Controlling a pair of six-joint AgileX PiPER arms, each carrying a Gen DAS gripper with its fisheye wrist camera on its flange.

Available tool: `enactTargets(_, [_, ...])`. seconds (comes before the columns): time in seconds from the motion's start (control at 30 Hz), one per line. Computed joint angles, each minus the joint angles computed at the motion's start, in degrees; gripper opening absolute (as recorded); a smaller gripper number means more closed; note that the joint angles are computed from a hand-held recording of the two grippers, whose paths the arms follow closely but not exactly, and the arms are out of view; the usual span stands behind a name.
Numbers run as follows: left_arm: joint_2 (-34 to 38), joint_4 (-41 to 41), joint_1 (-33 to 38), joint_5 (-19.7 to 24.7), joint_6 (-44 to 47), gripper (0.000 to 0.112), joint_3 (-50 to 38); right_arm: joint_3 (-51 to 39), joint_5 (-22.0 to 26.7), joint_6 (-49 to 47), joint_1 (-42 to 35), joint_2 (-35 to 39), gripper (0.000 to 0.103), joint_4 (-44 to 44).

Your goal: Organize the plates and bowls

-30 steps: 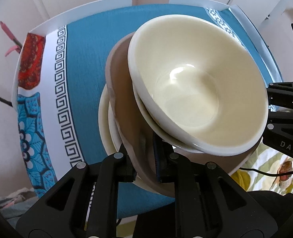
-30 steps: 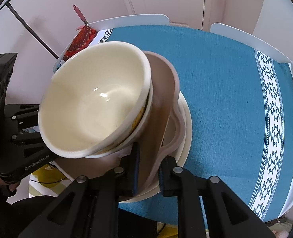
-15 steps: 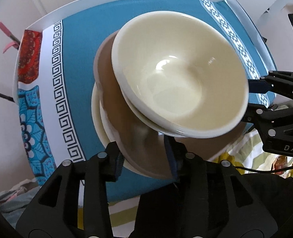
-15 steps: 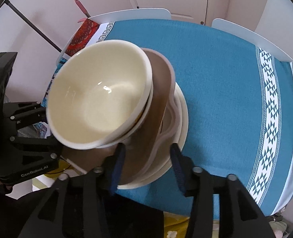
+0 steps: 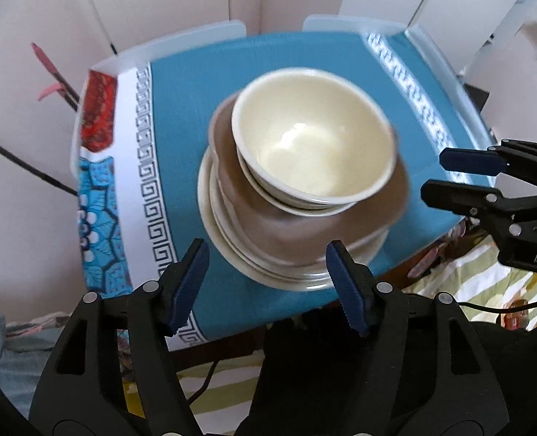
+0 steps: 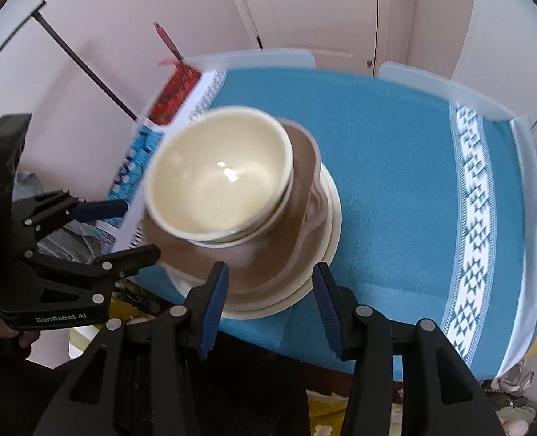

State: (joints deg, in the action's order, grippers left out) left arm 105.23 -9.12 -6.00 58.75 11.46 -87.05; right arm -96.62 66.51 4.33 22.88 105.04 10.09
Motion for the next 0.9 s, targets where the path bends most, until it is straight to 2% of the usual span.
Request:
enactTargets(0.2, [-11.52,-0.87,0.38,-5.63,-2.91,0.064,2.08,-1.48,-2.54,7.66,3.12,-8.45,0.044,-7.85])
enactTargets(0.23, [-13.59,-0.22,0.04,-7.25,-4.37,0.066,2.12,-1.91,-3.15,8.85,3.46,-9.06,0.044,-8.87])
enactTargets(0.27, [-15.31,0.51,-0.30,-8.75,-5.70,0.073,2.13,-2.12,-3.93,11.16,4.14,-10.58,0.045,-11.11])
enactTargets(0.3, [-17.33,1.51,-0.73,-10.64,-7.19,0.078,2.45,-2.43,-4.26,12.97,4.80,-11.74,0.054,-13.18])
enactTargets(0.33, [-19.53,3.09,-1.32,-12.92,-9.05,0.091,3.02,-2.87,-4.63,14.35,5.37,-12.42,0.069,-15.01])
enactTargets(0.37, [-21.71,5.59,-2.16,-15.46,-11.53,0.103,3.80,-3.08,-4.92,16.02,6.15,-13.55,0.077,-17.37])
enactTargets(0.4, [-23.45,8.42,-3.05,-17.59,-14.16,0.103,4.64,-3.25,-5.24,18.22,7.31,-14.73,0.088,-20.65])
enactTargets(0.5, [-28.24,23.68,-7.32,-23.39,-27.15,0.103,7.48,-4.07,-4.17,24.60,11.38,-16.76,0.090,-31.04])
enactTargets(0.57, [-29.76,34.45,-10.50,-23.68,-36.31,0.103,8.29,-2.98,-4.90,28.96,14.01,-18.83,0.090,-37.35])
enactTargets(0.63, [-31.01,39.25,-12.61,-23.36,-40.51,0.103,8.81,-2.09,-5.45,32.87,16.29,-20.66,0.090,-42.74])
enactTargets(0.7, [-32.31,41.62,-13.61,-24.12,-43.11,0.103,9.90,-2.37,-4.87,35.35,18.17,-21.40,0.092,-47.12])
enactTargets(0.73, [-33.06,42.15,-13.71,-24.50,-43.90,0.103,10.54,-2.28,-4.58,36.31,19.03,-21.64,0.101,-48.98])
enactTargets(0.8, [-33.91,42.84,-13.99,-25.08,-45.19,0.103,10.94,-1.86,-3.84,38.15,20.97,-21.89,0.103,-53.21])
enactTargets(0.9, [-34.86,43.68,-14.82,-25.05,-46.43,0.103,11.17,-1.03,-4.94,39.20,21.10,-22.60,0.103,-54.02])
